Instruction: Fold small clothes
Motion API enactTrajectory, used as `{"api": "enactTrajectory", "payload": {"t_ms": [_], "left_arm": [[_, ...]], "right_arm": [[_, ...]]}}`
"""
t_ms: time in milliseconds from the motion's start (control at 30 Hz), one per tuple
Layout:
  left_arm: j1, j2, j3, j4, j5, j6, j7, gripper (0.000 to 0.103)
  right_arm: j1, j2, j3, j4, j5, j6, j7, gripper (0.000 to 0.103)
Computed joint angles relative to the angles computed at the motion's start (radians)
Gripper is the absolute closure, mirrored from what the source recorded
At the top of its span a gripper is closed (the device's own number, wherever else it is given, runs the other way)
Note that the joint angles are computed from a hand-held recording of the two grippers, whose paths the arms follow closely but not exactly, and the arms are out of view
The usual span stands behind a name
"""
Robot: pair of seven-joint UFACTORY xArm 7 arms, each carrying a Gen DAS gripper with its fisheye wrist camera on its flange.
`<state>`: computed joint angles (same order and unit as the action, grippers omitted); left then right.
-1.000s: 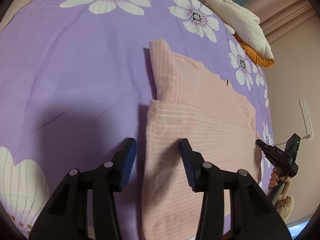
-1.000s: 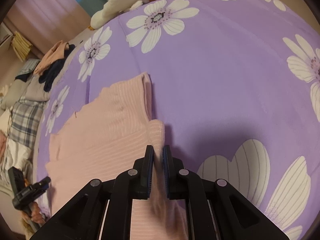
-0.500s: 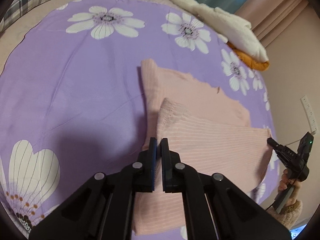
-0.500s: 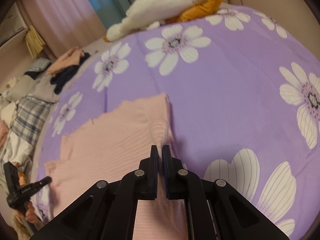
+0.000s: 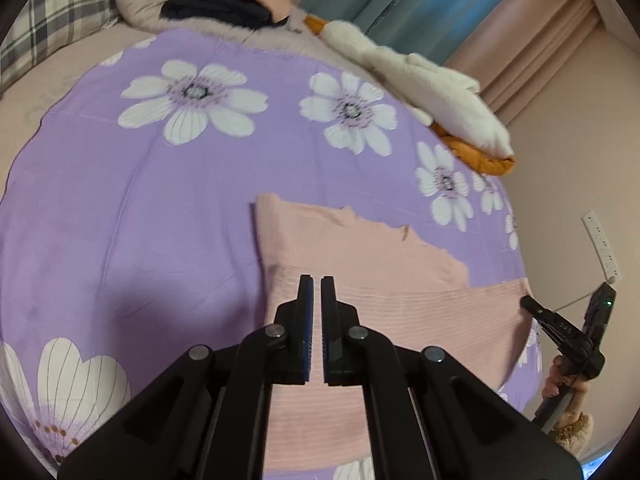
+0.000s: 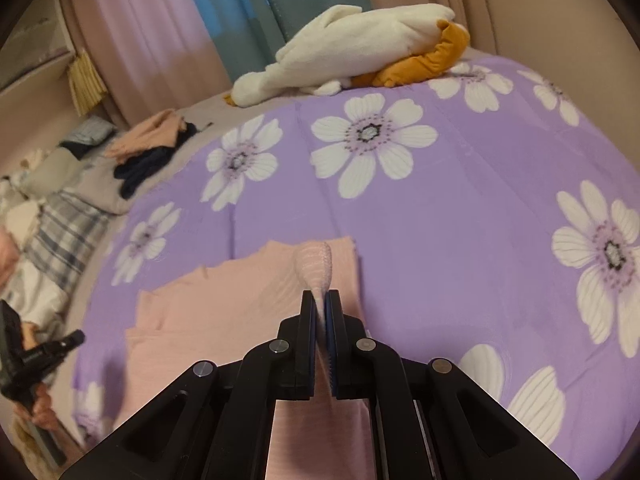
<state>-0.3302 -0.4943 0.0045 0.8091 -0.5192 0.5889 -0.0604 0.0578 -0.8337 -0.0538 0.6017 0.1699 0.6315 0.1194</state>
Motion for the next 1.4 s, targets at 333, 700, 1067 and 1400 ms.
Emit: {"api": "enactTrajectory", "payload": {"t_ms": [333, 700, 1067, 1400], "left_arm": [[0.005, 0.124, 0.004, 0.012, -0.051, 0.072, 0.078, 0.057], [-0.008, 0.066, -0.004, -0.045, -0.155, 0.088, 0.146, 0.066], [-0.026, 0.177, -0.005, 0.022, -0.215, 0.151, 0.223, 0.064], [0.036, 0.175, -0.073, 0.046, -0.114, 0.171, 0.097, 0.097]], "right_arm": [[-0.014, -0.014, -0.020, -0.046, 0.018, 0.035, 0.018, 0.097], [-0.021, -0.054, -0.020, -0.070, 0.021, 0.068, 0.028, 0.097], [-0.019, -0.062, -0.017, -0.082, 0.026, 0.080, 0.033, 0.097], [-0.008, -0.051, -0.023, -0.096, 0.042, 0.070, 0.032, 0.097]]}}
